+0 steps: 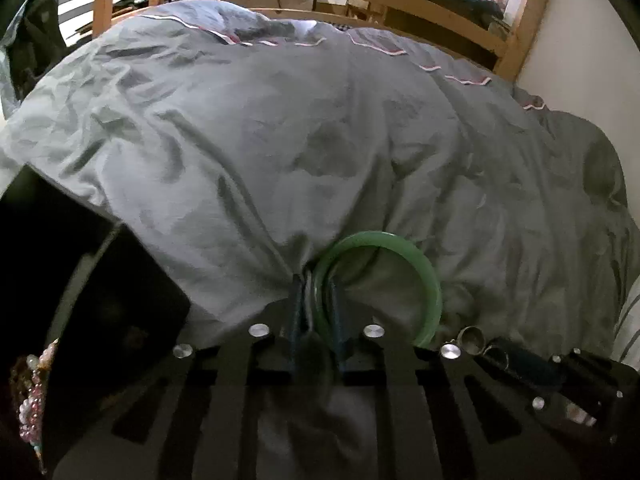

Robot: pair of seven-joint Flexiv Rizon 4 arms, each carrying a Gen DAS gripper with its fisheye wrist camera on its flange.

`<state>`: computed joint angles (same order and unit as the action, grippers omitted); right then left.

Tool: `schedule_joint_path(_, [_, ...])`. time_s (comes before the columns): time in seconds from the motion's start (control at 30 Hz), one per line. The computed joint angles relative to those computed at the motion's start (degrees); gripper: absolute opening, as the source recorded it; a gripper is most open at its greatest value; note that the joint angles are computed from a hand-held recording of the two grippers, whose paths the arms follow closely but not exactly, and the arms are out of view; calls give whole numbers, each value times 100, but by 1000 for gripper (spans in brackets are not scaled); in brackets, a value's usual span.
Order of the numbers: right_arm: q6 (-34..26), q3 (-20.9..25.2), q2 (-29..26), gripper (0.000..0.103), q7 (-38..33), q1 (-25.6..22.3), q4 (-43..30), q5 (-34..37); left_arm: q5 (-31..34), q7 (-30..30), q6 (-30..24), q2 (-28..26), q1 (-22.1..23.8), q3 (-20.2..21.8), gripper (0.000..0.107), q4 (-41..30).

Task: Organize jewelry
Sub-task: 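Grasp the green jade bangle with the left tool while the right tool grasps a silver ring, then carry the green bangle toward the black box with the left tool while the right holds the ring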

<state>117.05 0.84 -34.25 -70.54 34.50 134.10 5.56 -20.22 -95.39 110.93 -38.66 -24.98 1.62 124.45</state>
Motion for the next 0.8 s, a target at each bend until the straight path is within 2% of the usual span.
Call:
schedule_joint_path(0.13, [517, 400, -7, 21, 109, -498, 37, -190, -48, -47, 87, 149, -99, 52, 9, 170])
schedule_joint_path(0.4, [667, 404, 66, 21, 172, -563, 95, -113, -88, -138, 190, 432, -71, -16, 10, 498])
schedule_joint_path(0.7, [857, 499, 76, 21, 230, -670, 123, -192, -270, -212, 236, 754, -360, 95, 9, 950])
schedule_joint_path(0.8, [953, 523, 100, 21, 224, -687, 157, -207, -237, -237, 290, 936, -329, 45, 10, 1121])
